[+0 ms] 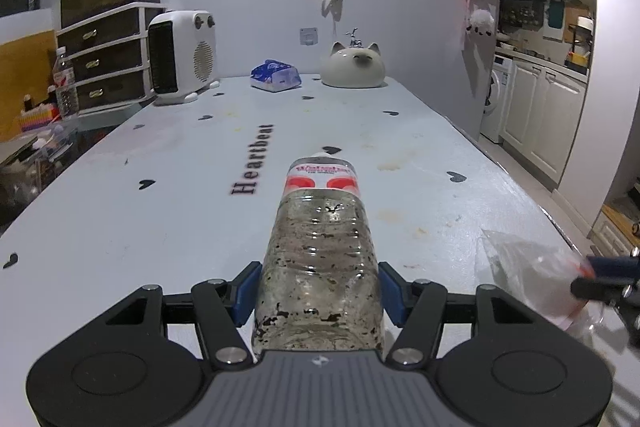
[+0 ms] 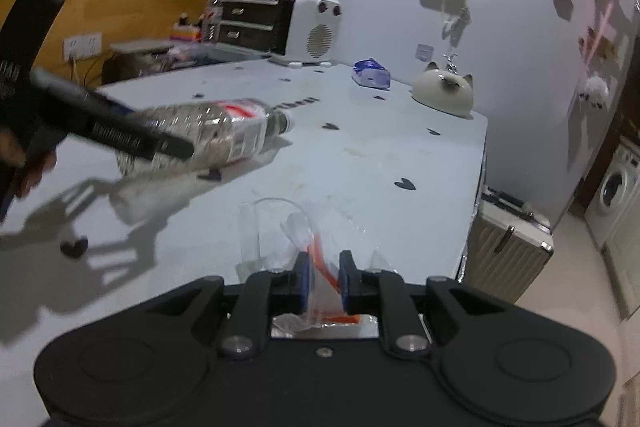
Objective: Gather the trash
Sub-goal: 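Lift and carry the bottle and bag with both tools toward the wastebasket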
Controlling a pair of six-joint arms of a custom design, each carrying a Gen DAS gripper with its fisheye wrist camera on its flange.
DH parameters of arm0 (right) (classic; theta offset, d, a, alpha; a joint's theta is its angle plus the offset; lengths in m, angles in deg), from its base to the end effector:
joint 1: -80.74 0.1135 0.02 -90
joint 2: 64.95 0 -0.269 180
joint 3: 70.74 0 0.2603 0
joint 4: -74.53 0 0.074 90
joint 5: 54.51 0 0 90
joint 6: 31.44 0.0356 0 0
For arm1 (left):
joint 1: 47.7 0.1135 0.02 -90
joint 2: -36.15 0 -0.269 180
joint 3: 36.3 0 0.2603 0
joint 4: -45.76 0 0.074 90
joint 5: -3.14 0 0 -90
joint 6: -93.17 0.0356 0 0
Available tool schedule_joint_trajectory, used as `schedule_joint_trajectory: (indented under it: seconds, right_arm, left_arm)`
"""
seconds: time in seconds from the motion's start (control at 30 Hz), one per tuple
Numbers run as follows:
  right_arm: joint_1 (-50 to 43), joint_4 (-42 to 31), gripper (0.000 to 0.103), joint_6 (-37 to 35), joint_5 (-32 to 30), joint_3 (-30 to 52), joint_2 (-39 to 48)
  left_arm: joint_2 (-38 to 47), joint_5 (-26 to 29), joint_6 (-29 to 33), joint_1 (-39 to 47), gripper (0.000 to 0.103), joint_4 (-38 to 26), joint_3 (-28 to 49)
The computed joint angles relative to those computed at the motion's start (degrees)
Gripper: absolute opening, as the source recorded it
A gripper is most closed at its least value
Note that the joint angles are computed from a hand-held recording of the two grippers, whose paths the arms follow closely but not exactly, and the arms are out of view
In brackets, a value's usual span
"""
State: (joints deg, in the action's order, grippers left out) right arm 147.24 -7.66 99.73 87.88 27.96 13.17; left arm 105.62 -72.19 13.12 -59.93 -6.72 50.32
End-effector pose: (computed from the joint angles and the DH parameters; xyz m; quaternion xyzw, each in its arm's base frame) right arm 0.1271 0.2215 0.3840 -0.0851 0.8725 -0.0749 0.4753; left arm 0.2550 -0.0645 0.3795 0.2270 0.8533 -0.1225 0.4531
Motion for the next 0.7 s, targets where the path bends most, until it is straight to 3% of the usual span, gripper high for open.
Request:
schedule_joint_trajectory:
  seconds: [0.2, 0.3, 0.4, 0.7]
  right_arm:
    - [-0.4, -2.24, 0.018, -3.99, 3.45, 2.56, 5.05]
    - [-0.69, -3.47, 0.025, -5.52, 4.31, 4.31, 7.49]
    - [-1.77, -3.66, 0.032, -7.72, 4.6, 5.61, 9.13]
    - [-4.08, -4.98, 0.035, -12.0, 7.48, 7.48, 12.36]
  left_arm:
    - [1.46, -3.92, -2.28, -2.48, 0.064, -1.89, 1.31]
    - [1.92, -5.4, -3.41, -3.6, 0.074, -1.92, 1.34]
    - [3.16, -5.56, -4.53, -3.87, 0.076, -2.29, 2.61]
    - [7.73, -6.72, -5.3, -3.37, 0.076, -6.32, 9.8]
